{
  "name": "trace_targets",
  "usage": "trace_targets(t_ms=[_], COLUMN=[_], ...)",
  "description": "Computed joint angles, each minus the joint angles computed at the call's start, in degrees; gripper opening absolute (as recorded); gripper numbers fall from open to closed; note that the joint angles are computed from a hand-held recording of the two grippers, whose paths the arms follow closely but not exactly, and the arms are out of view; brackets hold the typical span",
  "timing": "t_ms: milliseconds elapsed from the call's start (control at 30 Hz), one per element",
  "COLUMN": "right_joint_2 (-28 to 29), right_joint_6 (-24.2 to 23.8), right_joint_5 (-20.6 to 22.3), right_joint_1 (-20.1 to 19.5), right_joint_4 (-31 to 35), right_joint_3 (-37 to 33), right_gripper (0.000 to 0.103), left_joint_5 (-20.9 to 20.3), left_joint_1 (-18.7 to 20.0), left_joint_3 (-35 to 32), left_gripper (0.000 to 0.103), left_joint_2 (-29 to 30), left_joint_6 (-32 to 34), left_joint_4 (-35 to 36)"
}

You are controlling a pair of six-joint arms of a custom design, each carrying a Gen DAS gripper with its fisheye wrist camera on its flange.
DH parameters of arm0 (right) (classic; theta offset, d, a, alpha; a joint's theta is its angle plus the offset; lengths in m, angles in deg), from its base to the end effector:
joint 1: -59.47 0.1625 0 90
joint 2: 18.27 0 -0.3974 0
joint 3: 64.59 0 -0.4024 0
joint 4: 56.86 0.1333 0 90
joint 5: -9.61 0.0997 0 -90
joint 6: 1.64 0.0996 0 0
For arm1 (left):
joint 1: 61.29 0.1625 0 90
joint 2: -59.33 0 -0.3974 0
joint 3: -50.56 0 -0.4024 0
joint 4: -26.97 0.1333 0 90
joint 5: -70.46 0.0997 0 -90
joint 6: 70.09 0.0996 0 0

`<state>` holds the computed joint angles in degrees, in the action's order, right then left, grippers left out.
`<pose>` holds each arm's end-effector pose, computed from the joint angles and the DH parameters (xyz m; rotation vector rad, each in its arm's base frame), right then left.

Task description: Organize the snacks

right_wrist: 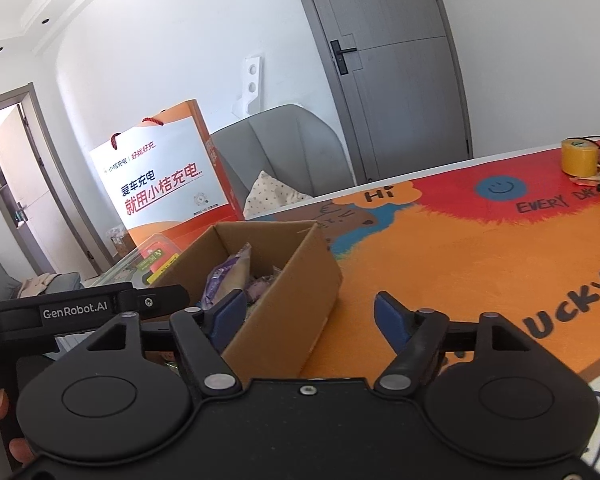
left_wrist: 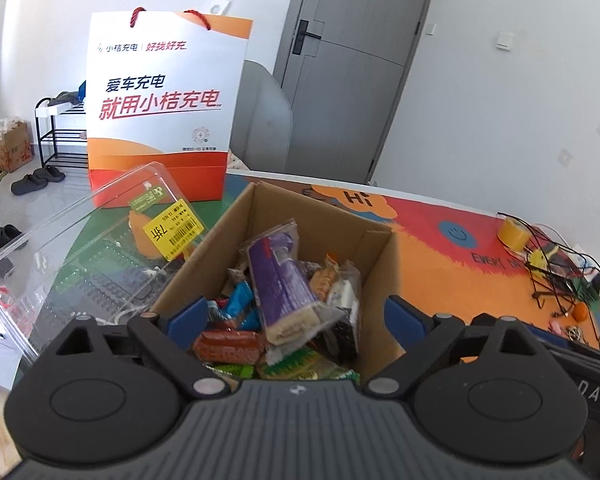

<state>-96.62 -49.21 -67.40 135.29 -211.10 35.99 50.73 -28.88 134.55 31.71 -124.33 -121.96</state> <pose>0.0060 -0.6119 0.3941 0.9067 -2.6039 1.0687 -0.4491 -0.5540 -0.0175 0.0292 2.1625 -1.2874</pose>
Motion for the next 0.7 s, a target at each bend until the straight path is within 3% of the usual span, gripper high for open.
trace_targets(t_ms=[467,700], right_joint_2=[-5.3,-7.5], right_joint_6=[-1.6,-1.9], right_joint_5=[1.5,1.8], right_joint_1=[-2.2,-2.8], right_joint_4=[0.9,3.9], right_joint_3=[1.5,1.1], right_gripper=[0.096,0.103], left_joint_5=[-1.9,-2.4], left_joint_1=[-2.8,-4.7], left_joint_3=[1.4,3.2], left_gripper=[0.100,0.100], left_joint_2=[-0.9,-2.5], left_joint_6=[3.6,10.1], left_joint_4=[0.3,-0.4])
